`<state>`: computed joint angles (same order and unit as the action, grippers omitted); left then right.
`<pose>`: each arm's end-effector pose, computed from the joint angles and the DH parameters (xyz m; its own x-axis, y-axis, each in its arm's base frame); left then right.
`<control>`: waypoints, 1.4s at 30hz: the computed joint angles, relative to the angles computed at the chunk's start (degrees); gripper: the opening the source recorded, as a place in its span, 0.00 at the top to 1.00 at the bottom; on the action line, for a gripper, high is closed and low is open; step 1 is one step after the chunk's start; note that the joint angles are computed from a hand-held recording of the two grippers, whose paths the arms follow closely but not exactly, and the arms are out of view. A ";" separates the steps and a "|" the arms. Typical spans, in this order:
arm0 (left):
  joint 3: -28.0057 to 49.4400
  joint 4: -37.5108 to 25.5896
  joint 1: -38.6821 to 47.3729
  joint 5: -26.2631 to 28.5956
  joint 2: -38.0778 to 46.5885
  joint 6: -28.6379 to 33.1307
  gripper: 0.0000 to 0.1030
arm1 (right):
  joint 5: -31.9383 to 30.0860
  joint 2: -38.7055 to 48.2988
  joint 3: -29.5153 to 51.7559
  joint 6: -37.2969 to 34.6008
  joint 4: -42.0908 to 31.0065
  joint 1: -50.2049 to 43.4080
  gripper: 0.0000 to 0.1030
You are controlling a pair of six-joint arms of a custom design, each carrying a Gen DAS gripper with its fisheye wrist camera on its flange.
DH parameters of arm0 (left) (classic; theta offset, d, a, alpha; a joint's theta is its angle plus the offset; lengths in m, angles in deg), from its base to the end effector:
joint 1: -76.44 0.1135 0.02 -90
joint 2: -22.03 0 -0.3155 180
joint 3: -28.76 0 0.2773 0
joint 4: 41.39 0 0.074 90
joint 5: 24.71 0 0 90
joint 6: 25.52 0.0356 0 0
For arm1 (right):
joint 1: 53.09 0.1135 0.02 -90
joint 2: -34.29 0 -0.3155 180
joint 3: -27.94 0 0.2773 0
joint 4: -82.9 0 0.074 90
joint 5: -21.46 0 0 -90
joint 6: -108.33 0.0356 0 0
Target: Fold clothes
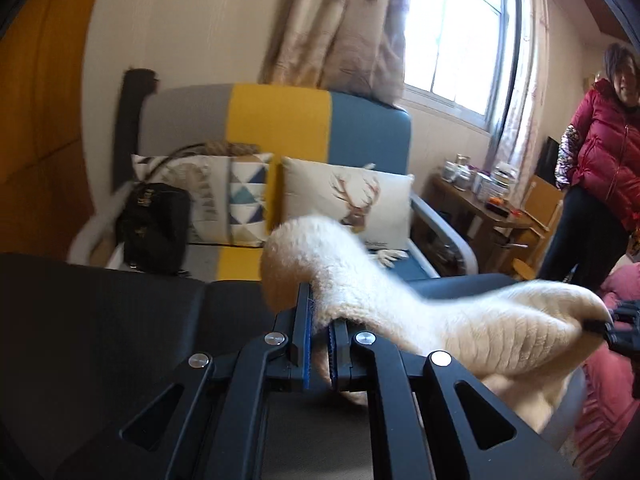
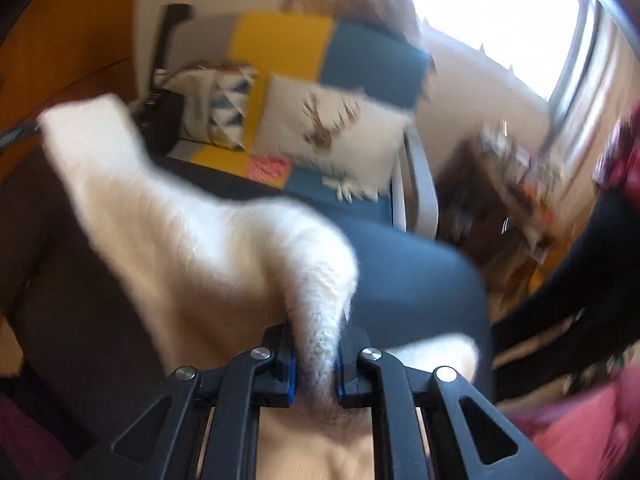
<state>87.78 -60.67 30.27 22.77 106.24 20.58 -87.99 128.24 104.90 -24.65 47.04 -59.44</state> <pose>0.2325 -0.2074 0.2391 -0.4867 -0.2310 -0.8425 -0.1939 0.9689 -0.1537 0.3709 -0.0294 0.2615 -0.5144 -0.5896 -0.6228 -0.6100 0.7620 -0.2175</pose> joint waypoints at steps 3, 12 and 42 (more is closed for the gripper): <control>-4.29 -5.74 -1.06 -0.30 -2.87 -7.03 0.94 | -3.02 -3.21 -12.64 -8.71 1.13 -1.91 0.86; -19.17 -7.64 -1.74 8.30 1.28 -32.00 0.94 | -8.80 11.28 -13.41 -21.07 -12.74 -5.73 0.82; -22.33 -15.53 -18.90 4.72 -2.18 -42.88 0.80 | -18.15 17.75 -19.88 -11.89 4.06 9.65 0.71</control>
<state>65.45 -76.19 11.37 27.50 104.06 -22.30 -106.15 145.99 85.02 -36.54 51.10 -49.79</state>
